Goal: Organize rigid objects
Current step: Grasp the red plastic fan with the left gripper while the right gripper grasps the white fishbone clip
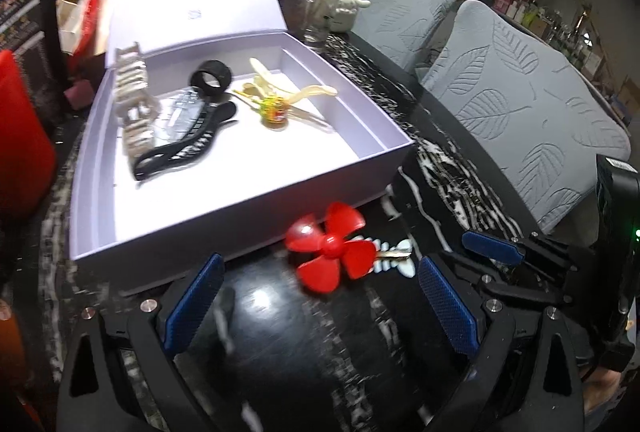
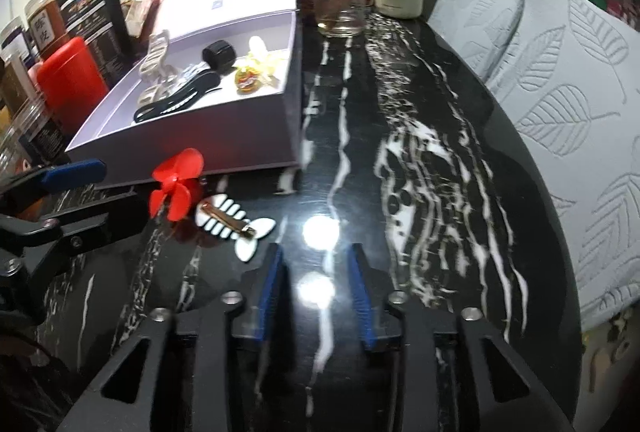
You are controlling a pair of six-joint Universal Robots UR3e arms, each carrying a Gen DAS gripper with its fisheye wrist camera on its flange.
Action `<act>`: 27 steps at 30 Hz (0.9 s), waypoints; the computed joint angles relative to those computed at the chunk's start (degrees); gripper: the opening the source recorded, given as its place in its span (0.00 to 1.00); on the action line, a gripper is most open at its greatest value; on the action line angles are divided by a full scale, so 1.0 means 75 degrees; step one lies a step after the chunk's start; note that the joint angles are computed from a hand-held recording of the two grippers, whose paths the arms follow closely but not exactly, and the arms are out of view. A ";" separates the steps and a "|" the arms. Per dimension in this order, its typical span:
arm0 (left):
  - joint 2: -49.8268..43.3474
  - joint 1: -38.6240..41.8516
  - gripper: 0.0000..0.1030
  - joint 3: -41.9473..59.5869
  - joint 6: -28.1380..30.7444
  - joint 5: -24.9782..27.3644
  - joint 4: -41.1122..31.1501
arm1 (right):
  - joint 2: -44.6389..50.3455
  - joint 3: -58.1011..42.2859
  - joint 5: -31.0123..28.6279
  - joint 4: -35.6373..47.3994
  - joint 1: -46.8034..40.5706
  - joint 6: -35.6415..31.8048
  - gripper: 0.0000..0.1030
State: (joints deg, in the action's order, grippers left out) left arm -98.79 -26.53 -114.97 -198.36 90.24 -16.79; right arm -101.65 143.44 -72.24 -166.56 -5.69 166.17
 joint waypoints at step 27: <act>-0.0076 -0.0420 0.46 -0.0017 -0.0087 0.0861 -0.0197 | 0.0435 -0.0434 0.0356 0.0080 0.0289 -0.0296 0.59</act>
State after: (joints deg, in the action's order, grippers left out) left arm -99.37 -29.68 -115.09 -199.01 96.70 -18.27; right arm -98.39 140.19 -69.57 -165.96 -3.53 163.95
